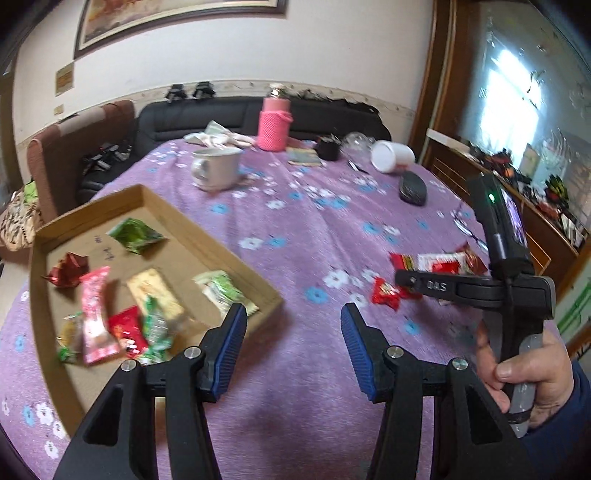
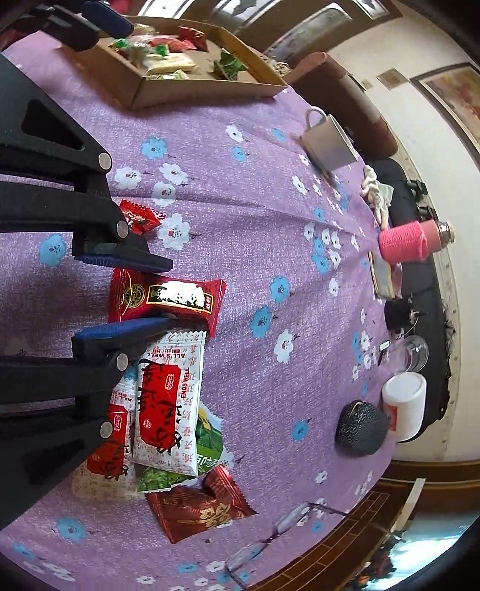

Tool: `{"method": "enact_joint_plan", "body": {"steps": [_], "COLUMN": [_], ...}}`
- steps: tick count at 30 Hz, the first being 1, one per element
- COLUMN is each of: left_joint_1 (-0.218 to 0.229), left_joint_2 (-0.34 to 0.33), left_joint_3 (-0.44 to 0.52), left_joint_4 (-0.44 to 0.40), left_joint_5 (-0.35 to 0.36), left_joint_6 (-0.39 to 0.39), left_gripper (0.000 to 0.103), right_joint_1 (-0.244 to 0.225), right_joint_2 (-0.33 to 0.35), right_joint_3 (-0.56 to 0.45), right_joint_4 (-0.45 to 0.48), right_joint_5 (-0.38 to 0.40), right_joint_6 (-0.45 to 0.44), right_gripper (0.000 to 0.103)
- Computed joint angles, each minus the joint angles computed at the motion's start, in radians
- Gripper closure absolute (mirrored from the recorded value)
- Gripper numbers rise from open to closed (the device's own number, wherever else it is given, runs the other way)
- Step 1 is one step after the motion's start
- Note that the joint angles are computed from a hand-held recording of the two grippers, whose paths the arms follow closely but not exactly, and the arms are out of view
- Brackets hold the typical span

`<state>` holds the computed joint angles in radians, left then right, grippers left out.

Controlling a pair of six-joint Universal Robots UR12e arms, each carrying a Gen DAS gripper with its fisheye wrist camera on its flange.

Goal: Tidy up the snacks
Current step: 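Grasp the red gold-text packet with the right gripper while the left grasps a small red cartoon candy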

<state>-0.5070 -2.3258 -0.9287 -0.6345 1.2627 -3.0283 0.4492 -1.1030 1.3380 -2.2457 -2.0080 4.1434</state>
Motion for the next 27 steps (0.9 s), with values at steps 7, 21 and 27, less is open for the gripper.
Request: {"method": "enact_joint_plan", "body": {"steps": [7, 21, 27], "left_joint_1": [-0.010, -0.044, -0.069], "left_joint_2": [-0.004, -0.094, -0.157], "left_joint_3": [0.014, 0.199, 0.296], "left_joint_4": [-0.051, -0.317, -0.370], "left_joint_5": [-0.010, -0.039, 0.031], "left_joint_6": [0.035, 0.133, 0.153], "left_gripper": [0.051, 0.047, 0.047], "right_joint_1": [-0.018, -0.028, -0.031], "right_joint_2": [-0.029, -0.059, -0.072], "right_joint_3": [0.074, 0.132, 0.156], "right_joint_4": [-0.193, -0.288, -0.333], "right_joint_5": [0.190, 0.205, 0.190], "right_joint_6": [-0.084, -0.008, 0.022], "right_gripper": [0.077, 0.080, 0.080]}}
